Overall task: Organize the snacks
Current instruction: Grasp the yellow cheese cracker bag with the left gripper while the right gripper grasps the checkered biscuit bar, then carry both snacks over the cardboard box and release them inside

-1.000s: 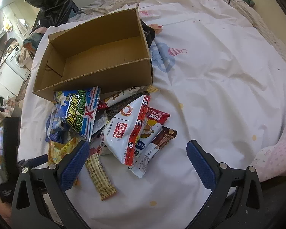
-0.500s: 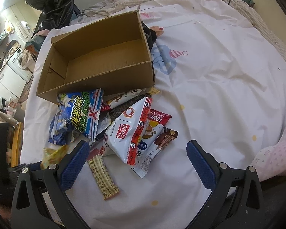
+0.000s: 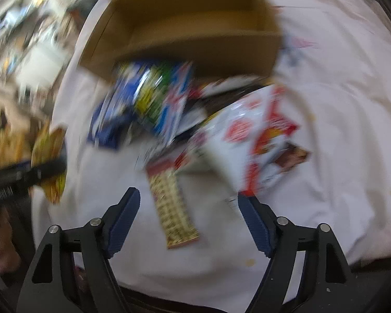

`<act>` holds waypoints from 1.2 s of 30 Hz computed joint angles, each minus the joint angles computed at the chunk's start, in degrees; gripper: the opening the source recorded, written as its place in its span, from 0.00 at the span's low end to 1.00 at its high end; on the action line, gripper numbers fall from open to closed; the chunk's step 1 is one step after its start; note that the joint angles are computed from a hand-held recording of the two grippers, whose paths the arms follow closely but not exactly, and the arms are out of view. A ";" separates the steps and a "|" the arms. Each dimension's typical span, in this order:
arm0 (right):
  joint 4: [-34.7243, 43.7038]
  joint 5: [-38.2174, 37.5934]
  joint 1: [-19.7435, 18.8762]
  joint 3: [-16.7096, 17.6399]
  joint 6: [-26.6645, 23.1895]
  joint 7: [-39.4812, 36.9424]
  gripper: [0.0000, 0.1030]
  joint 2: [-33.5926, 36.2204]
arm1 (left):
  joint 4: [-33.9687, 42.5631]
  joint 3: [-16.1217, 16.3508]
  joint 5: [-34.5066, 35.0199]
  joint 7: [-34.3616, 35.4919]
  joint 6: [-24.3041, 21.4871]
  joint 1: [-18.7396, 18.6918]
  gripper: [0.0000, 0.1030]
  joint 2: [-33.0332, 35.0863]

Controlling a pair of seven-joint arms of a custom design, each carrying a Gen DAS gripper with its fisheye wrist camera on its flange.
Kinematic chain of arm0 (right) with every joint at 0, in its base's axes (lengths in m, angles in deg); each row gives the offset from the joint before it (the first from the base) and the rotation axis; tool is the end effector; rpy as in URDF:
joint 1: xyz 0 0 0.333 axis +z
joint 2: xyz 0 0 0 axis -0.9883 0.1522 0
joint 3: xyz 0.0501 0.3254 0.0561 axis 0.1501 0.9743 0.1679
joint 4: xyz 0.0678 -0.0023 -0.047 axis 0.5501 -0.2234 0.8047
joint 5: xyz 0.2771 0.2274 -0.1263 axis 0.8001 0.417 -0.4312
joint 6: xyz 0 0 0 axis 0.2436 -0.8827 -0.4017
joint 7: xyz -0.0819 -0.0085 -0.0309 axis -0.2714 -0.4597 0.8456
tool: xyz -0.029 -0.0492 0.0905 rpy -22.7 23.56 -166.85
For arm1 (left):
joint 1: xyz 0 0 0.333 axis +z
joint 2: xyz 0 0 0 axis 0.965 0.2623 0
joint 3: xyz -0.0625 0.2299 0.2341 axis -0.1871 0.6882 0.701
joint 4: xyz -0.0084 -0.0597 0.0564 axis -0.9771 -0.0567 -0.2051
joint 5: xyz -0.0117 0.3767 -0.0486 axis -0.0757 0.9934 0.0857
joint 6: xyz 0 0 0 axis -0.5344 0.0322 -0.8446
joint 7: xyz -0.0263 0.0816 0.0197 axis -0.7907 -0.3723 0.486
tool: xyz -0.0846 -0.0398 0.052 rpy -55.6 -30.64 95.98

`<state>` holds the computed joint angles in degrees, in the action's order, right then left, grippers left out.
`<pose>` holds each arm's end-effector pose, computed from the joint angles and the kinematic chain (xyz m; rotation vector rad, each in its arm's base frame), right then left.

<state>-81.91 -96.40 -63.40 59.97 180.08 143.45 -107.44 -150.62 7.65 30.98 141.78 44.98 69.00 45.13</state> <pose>0.3768 0.1641 0.5027 -1.3035 2.4159 -0.2189 0.5409 -0.1573 0.5325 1.3219 -2.8051 0.4595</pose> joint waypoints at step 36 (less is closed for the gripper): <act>-2.47 -7.88 -3.94 4.87 20.43 -0.12 0.27 -3.15 | -5.83 0.09 1.12 -4.27 17.12 -0.15 0.60 -3.49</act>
